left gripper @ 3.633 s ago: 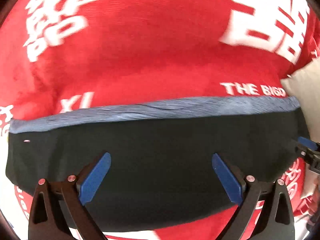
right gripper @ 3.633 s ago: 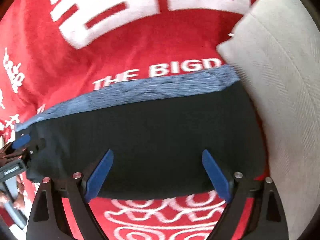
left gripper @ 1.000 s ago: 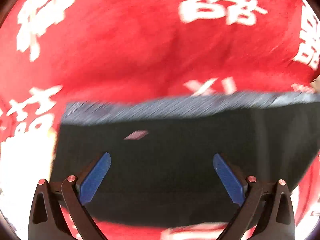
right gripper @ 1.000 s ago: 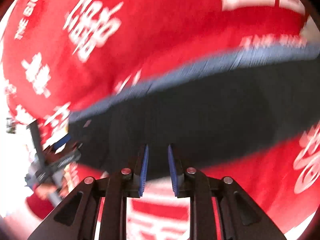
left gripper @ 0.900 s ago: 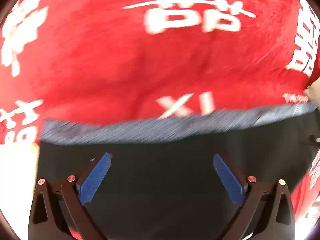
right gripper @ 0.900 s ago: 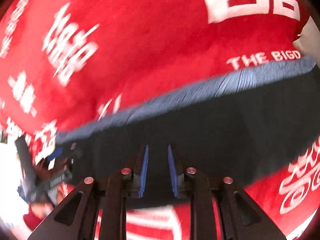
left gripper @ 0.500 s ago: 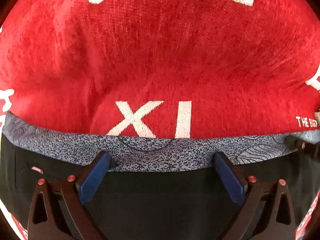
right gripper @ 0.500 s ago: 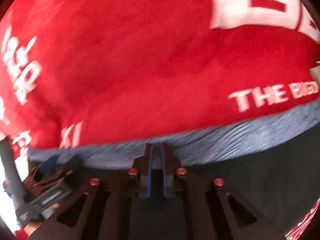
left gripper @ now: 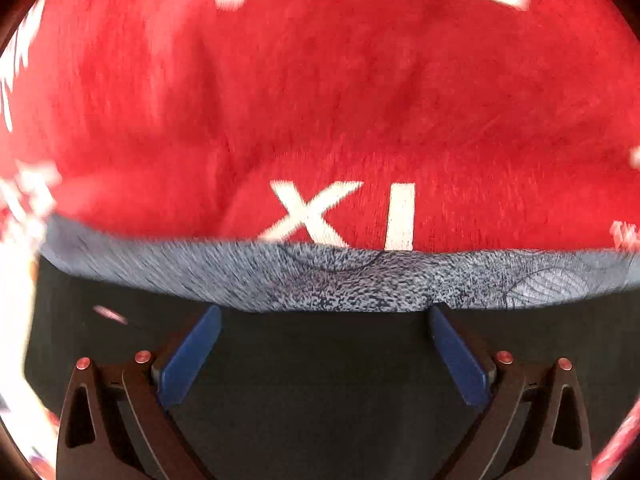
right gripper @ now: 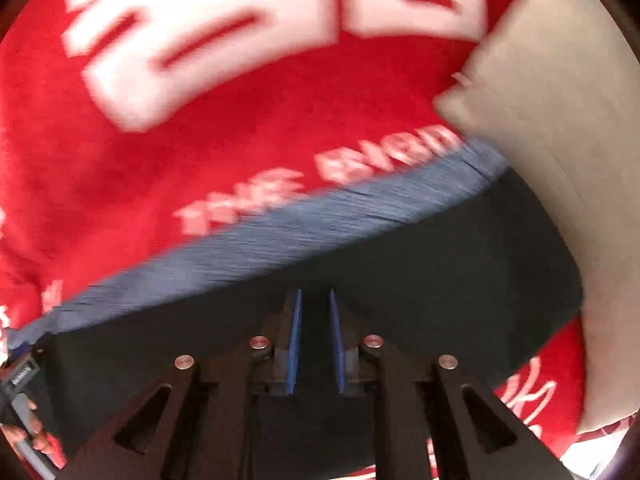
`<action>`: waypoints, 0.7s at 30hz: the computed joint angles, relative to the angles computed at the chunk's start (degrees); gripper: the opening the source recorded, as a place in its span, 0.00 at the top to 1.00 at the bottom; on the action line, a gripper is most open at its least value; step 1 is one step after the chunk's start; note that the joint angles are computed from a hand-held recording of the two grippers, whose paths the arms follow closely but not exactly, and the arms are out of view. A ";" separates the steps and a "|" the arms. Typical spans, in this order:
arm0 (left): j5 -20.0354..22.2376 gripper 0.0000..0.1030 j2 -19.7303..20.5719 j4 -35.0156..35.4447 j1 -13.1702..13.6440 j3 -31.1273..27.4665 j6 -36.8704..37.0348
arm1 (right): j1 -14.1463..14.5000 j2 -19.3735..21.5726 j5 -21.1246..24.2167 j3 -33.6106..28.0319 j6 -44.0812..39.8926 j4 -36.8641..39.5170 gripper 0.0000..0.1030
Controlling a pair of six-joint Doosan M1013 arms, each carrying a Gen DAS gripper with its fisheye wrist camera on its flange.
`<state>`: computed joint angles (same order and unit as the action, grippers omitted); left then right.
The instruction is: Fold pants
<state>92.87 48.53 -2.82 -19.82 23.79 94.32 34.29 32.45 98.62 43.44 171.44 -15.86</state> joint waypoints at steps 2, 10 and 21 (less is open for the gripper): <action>1.71 0.00 1.25 -2.86 0.89 -1.81 -3.52 | 0.19 -3.23 -4.47 5.65 0.34 -1.84 0.88; 2.05 0.00 1.53 2.10 -1.04 -3.42 -2.74 | 0.68 -3.15 -3.55 6.03 0.44 -4.42 0.87; -1.29 0.00 -7.11 2.08 -2.82 6.91 2.34 | 0.93 -2.41 -2.69 3.85 -3.59 -2.36 0.54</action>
